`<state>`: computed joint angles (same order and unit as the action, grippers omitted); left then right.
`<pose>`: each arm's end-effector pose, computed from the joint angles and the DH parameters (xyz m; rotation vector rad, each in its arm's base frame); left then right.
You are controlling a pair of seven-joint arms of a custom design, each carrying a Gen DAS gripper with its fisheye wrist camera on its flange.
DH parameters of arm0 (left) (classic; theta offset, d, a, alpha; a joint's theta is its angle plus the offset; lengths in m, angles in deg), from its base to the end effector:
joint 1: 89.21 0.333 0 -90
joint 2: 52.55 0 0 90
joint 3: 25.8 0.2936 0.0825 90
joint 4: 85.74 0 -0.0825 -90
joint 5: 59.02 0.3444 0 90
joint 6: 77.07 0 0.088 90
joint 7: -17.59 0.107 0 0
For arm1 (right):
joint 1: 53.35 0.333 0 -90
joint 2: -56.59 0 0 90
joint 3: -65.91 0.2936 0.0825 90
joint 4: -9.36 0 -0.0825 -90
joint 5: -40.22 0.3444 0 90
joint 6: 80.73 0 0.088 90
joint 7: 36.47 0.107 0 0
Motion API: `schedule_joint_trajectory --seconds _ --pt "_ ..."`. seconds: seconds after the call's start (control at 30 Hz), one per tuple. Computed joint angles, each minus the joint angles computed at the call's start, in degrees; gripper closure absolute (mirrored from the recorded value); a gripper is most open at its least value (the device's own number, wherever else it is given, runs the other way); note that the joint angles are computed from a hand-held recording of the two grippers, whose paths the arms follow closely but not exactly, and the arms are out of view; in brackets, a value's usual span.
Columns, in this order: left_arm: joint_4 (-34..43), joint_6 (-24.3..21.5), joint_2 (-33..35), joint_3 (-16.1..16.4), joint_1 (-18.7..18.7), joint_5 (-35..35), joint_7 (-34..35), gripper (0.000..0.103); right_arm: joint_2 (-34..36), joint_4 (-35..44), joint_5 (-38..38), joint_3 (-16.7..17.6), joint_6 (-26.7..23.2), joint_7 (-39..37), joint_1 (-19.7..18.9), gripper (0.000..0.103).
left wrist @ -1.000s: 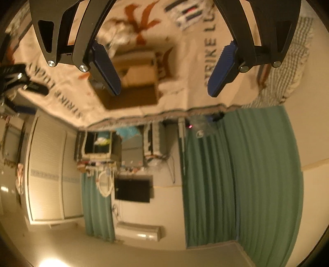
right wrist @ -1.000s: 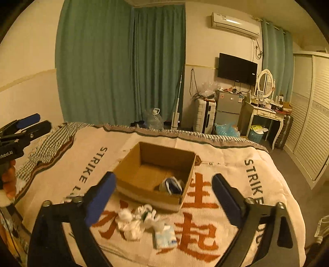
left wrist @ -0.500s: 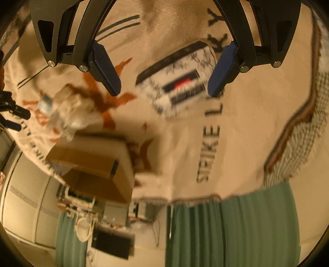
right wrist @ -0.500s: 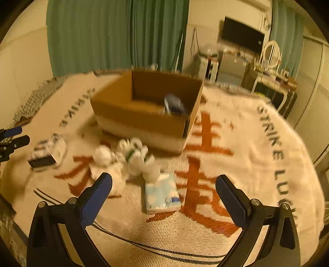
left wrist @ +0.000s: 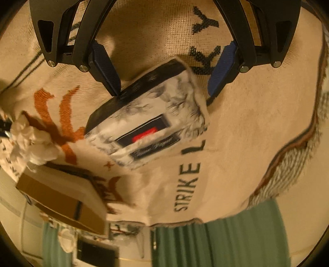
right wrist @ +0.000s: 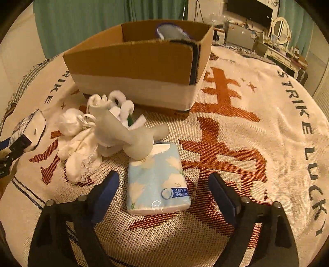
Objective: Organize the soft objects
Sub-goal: 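Grasp the floral tissue pack with the left tool while the right tool grasps the blue tissue pack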
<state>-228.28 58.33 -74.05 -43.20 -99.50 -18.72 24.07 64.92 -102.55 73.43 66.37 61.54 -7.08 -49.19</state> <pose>0.3756 -0.1922 0.4438 -2.1673 1.2550 -0.4046 0.5829 0.0447 0.4426 -2.3793 1.0456 -0.3035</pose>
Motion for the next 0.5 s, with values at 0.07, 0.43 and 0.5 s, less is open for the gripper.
schedule_joint_trajectory --seconds 0.07,0.43,0.5 --pt "-1.44 3.66 -0.29 1.37 0.33 -0.66 -0.45 0.016 0.01 -0.05 -0.23 0.01 -0.59 -0.24 -0.02 0.039" --pt "-1.61 10.43 1.44 1.52 2.19 0.21 1.28 0.063 -2.66 -1.82 0.66 -0.63 -2.18 -1.18 -0.35 0.05" --pt "-2.11 11.45 0.91 1.68 2.13 -0.5 1.6 0.073 -3.38 -2.42 0.83 -0.81 -2.08 -1.54 -0.38 0.051"
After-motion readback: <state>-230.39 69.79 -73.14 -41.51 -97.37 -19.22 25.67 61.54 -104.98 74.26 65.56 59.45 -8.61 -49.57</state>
